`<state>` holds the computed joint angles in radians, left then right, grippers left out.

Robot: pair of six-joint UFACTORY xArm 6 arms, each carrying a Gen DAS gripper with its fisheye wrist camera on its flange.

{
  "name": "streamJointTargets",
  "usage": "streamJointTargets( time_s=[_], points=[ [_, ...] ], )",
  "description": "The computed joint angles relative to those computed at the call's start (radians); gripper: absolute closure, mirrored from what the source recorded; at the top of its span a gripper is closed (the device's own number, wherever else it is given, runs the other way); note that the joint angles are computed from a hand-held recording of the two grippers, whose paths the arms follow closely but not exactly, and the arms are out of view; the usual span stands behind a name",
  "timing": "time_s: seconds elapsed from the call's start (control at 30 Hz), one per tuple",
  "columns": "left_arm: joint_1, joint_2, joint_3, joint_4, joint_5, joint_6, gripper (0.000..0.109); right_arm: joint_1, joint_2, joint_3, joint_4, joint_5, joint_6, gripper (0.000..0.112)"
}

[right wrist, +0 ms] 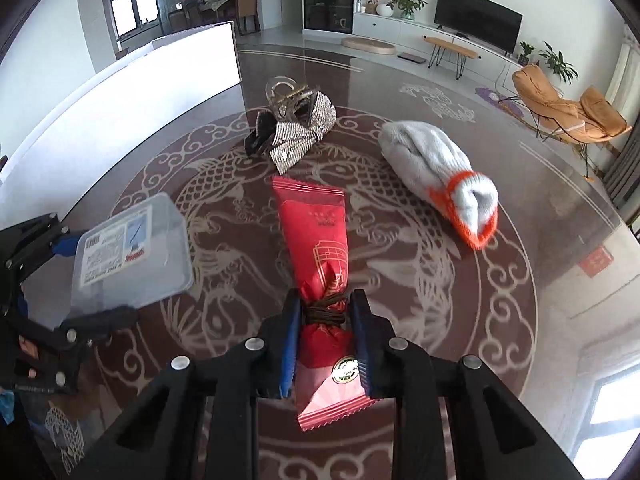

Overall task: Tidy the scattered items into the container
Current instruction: 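Grasp the red wrapped candy with the right gripper while the left gripper holds the clear box, then lift the clear box and red candy off the table with both grippers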

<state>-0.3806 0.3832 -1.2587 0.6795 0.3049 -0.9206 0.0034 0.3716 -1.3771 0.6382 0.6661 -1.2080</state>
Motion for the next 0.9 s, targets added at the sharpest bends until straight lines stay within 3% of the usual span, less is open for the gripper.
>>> streamJointTargets(
  time_s=[0.07,0.13,0.23,0.3,0.37,0.43,0.47,0.53,0.63,0.9],
  points=[
    [-0.009,-0.018,0.027,0.017,-0.020,-0.045,0.042,-0.042,-0.120,0.164,0.055,-0.028,-0.072,0.087],
    [-0.035,-0.020,0.020,0.050,0.019,-0.069,0.042,-0.078,-0.218,0.290,0.117,-0.041,-0.163,0.087],
    [-0.045,0.008,-0.020,0.057,0.046,-0.094,0.041,-0.093,-0.284,0.390,0.205,-0.117,-0.267,0.086],
    [-0.047,0.034,-0.054,0.043,0.065,-0.085,0.032,-0.089,-0.283,0.400,0.262,-0.146,-0.293,0.082],
    [-0.048,0.057,-0.079,-0.007,0.072,-0.032,0.015,-0.078,-0.273,0.398,0.288,-0.196,-0.274,0.069],
    [-0.051,0.074,-0.099,-0.040,0.082,0.004,0.008,-0.070,-0.263,0.390,0.259,-0.218,-0.204,0.052],
    [-0.053,0.078,-0.105,-0.051,0.085,0.014,0.006,-0.078,-0.247,0.369,0.242,-0.195,-0.170,0.050],
    [-0.054,0.088,-0.119,-0.062,0.091,0.020,0.006,-0.100,-0.235,0.344,0.241,-0.141,-0.146,0.048],
    [-0.058,0.093,-0.122,-0.056,0.093,0.007,0.006,-0.084,-0.256,0.377,0.234,-0.194,-0.155,0.046],
    [-0.063,0.092,-0.128,-0.097,0.108,0.048,0.006,-0.099,-0.259,0.375,0.231,-0.171,-0.139,0.044]
  ],
)
